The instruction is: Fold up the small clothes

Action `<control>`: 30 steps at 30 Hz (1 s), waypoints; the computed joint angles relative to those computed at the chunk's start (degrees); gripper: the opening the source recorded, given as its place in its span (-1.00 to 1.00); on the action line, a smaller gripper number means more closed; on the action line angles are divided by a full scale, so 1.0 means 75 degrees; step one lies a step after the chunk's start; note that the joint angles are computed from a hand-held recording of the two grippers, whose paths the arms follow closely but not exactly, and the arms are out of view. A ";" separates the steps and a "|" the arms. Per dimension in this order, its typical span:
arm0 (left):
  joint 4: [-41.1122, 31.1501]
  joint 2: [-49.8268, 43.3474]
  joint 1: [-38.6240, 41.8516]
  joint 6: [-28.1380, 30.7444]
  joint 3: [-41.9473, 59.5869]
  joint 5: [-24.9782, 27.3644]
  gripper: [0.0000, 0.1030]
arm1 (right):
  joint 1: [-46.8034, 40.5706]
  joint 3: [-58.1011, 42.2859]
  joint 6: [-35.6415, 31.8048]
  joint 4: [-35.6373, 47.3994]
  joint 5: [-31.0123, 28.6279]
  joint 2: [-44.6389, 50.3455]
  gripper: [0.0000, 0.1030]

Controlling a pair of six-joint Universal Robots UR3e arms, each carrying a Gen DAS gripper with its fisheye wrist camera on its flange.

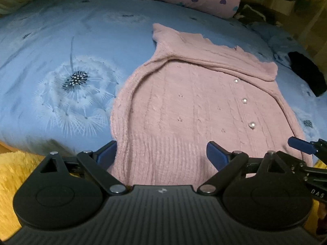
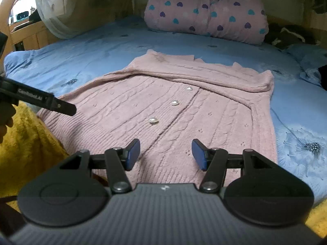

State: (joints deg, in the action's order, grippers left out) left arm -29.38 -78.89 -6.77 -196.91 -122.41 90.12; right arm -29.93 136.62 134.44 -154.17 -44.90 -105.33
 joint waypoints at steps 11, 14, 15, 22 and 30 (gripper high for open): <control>0.0343 -0.0201 -0.0217 0.0126 -0.0102 0.0199 0.52 | 0.0310 0.0000 -0.1285 0.0801 0.0000 -0.0045 0.32; 0.0403 -0.0239 -0.0267 0.0080 -0.0088 0.0364 0.04 | 0.0337 0.0036 -0.1440 0.0881 0.0044 -0.0136 0.32; 0.0424 -0.0208 -0.0193 0.0058 -0.0124 0.0313 -0.11 | 0.0346 0.0032 -0.1390 0.0852 0.0030 -0.0130 0.32; 0.0537 0.0172 0.0924 -0.0293 -0.0379 -0.1207 -0.62 | 0.0250 0.0110 -0.1382 0.0833 0.0236 -0.0201 0.32; 0.1047 -0.1033 0.0463 -0.0672 0.1014 -0.1556 -0.64 | 0.0583 -0.0089 -0.1428 0.0652 0.0722 0.0121 0.32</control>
State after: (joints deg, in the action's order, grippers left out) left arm -21.53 -86.64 -3.30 -201.95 -114.81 78.45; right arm -25.56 135.95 123.73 -149.29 -39.48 -104.42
